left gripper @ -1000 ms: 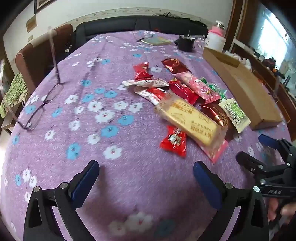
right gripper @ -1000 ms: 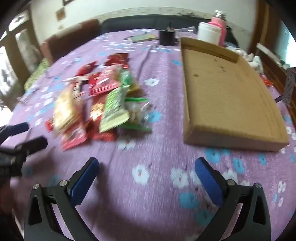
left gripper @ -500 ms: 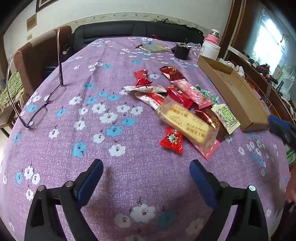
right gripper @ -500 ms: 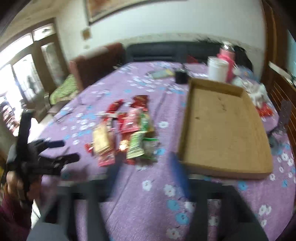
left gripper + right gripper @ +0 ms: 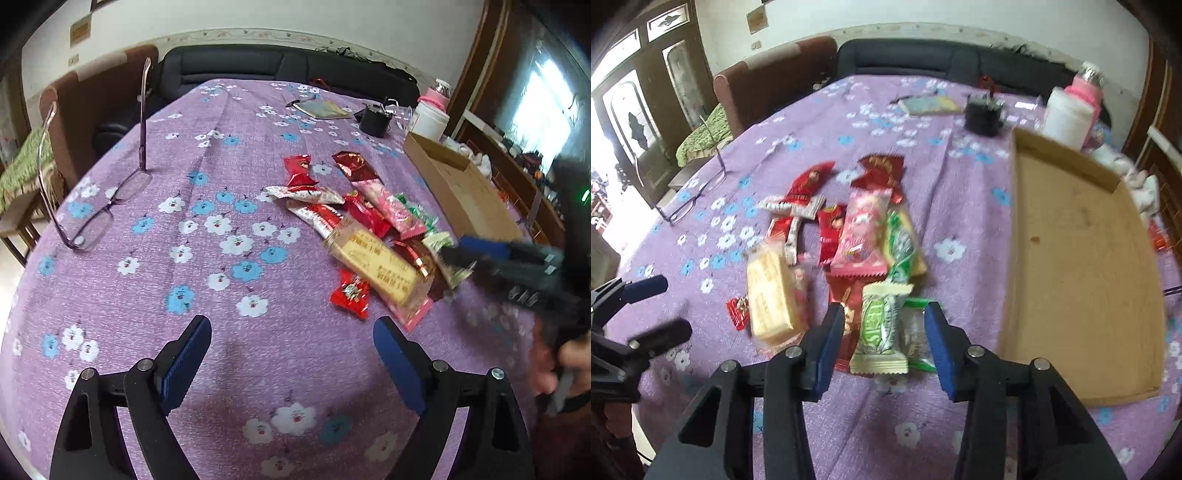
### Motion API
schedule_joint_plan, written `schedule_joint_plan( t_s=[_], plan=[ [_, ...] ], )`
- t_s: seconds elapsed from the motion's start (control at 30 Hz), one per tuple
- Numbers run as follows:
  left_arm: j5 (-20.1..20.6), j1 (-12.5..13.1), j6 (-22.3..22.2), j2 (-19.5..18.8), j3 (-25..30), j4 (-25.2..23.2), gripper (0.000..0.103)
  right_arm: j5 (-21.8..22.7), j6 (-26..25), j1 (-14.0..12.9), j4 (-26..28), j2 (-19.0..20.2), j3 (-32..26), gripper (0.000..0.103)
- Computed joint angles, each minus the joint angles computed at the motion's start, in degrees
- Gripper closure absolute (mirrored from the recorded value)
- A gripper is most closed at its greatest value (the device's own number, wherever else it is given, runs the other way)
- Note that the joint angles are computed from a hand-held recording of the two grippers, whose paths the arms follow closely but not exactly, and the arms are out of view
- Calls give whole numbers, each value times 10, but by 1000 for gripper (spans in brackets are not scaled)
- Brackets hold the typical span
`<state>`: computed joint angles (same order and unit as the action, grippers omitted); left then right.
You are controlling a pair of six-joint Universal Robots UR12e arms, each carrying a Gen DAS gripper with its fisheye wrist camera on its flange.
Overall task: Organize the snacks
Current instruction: 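Grasp the yellow cake pack with the left gripper while the right gripper grasps a green-wrapped candy, then carry both snacks over the cardboard tray and open both grippers to drop them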
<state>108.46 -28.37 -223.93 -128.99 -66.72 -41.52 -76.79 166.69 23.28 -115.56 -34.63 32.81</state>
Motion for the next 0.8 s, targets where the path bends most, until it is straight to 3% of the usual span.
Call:
schedule_joint_plan(
  t_s=[0.03, 0.1, 0.3, 0.4, 0.5, 0.53, 0.6, 0.67, 0.73, 0.8],
  plan=[
    [-14, 3, -7, -1, 2, 5, 11, 9, -5, -1, -7, 0, 6, 86],
    [-34, 6, -18, -6, 12, 7, 20, 16, -9, -2, -45, -8, 30, 86],
    [-65, 11, -73, -41, 80, -38, 21, 91, 32, -22, -169, -35, 93, 86],
    [-49, 9, -91, -72, 140, -109, 21, 107, 56, -30, -238, -47, 122, 86],
    [-53, 10, -99, -99, 186, -150, 21, 131, 84, -36, -269, -48, 128, 86],
    [-38, 7, -96, -110, 207, -173, 22, 135, 90, -38, -278, -49, 130, 86],
    [-8, 0, -85, -123, 230, -197, 57, 137, 96, -40, -290, -49, 133, 86],
    [5, -3, -80, -120, 222, -183, 67, 139, 104, -41, -300, -48, 133, 86],
    [29, -8, -75, -113, 208, -171, 67, 145, 119, -44, -315, -49, 138, 86],
    [21, -6, -71, -100, 185, -147, 67, 149, 125, -47, -335, -53, 148, 86]
  ],
)
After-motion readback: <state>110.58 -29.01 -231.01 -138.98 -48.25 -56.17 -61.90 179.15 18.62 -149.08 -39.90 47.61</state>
